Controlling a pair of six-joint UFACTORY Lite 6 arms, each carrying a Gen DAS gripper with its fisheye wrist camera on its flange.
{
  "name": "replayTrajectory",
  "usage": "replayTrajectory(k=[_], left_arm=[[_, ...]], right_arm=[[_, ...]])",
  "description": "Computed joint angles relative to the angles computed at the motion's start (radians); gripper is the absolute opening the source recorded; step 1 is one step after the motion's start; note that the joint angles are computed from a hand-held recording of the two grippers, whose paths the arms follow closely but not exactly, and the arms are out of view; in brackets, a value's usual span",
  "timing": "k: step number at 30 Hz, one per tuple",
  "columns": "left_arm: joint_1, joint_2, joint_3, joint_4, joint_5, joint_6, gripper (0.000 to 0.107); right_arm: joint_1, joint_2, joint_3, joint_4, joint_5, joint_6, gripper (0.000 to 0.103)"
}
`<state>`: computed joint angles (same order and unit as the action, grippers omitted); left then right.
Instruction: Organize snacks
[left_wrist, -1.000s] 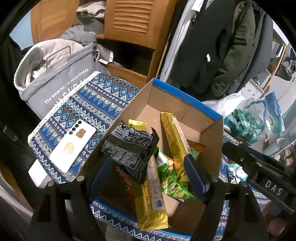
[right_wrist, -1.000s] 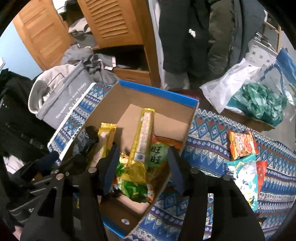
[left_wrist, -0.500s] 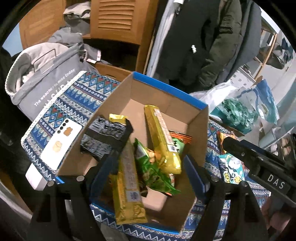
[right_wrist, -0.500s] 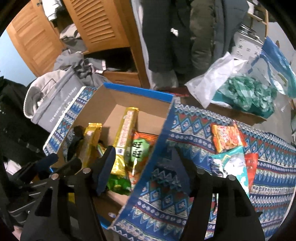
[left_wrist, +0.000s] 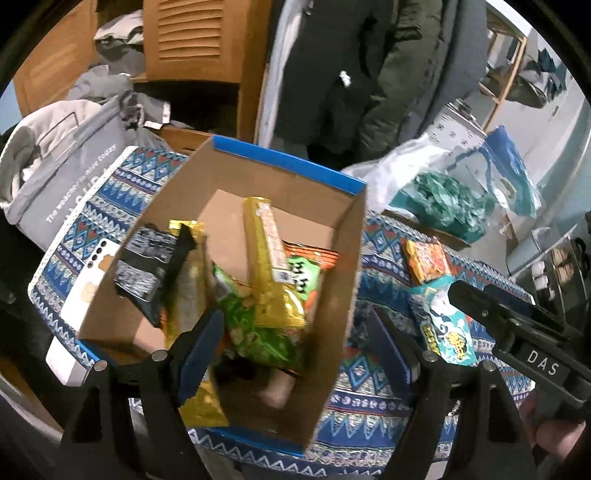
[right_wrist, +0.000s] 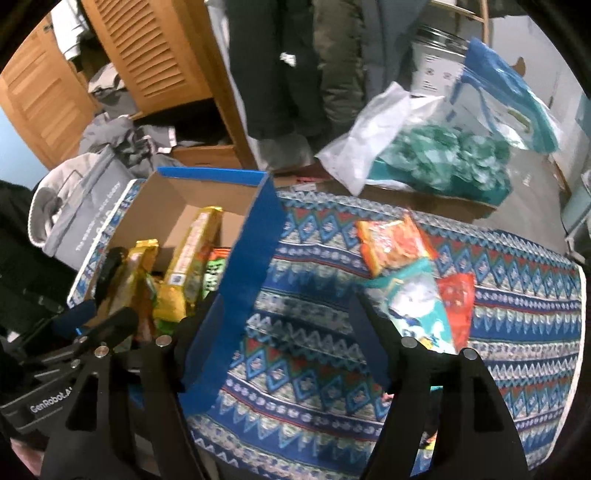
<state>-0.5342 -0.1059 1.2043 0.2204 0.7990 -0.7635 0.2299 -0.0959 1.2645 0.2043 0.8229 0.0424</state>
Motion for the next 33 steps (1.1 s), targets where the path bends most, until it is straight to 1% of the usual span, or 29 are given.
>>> replayTrajectory(k=[2, 12, 17, 24, 26, 33], left_arm=[[-0.022, 0.016, 0.012, -0.005, 0.003, -0.010, 0.081], [-0.148, 0.125, 0.094, 0.011, 0.019, -0.075, 0.081], [-0.191, 0.189, 0.142, 0.004, 0.023, -0.096, 0.081], [-0.239, 0.316, 0.245, -0.004, 0.026, -0.119, 0.081], [-0.248, 0.356, 0.280, -0.014, 0.030, -0.116, 0.081], [-0.258, 0.517, 0.405, -0.060, 0.022, -0.097, 0.081]], right_arm=[[-0.032, -0.025, -0.025, -0.002, 0.001, -0.014, 0.075], [-0.274, -0.122, -0.148, 0.068, 0.030, -0.190, 0.075], [-0.411, -0.143, -0.194, 0.114, 0.053, -0.300, 0.075], [-0.575, -0.116, -0.233, 0.157, 0.049, -0.418, 0.075], [-0.599, -0.101, -0.238, 0.154, 0.043, -0.431, 0.076], [-0.647, 0.004, -0.258, 0.081, -0.034, -0.442, 0.077]])
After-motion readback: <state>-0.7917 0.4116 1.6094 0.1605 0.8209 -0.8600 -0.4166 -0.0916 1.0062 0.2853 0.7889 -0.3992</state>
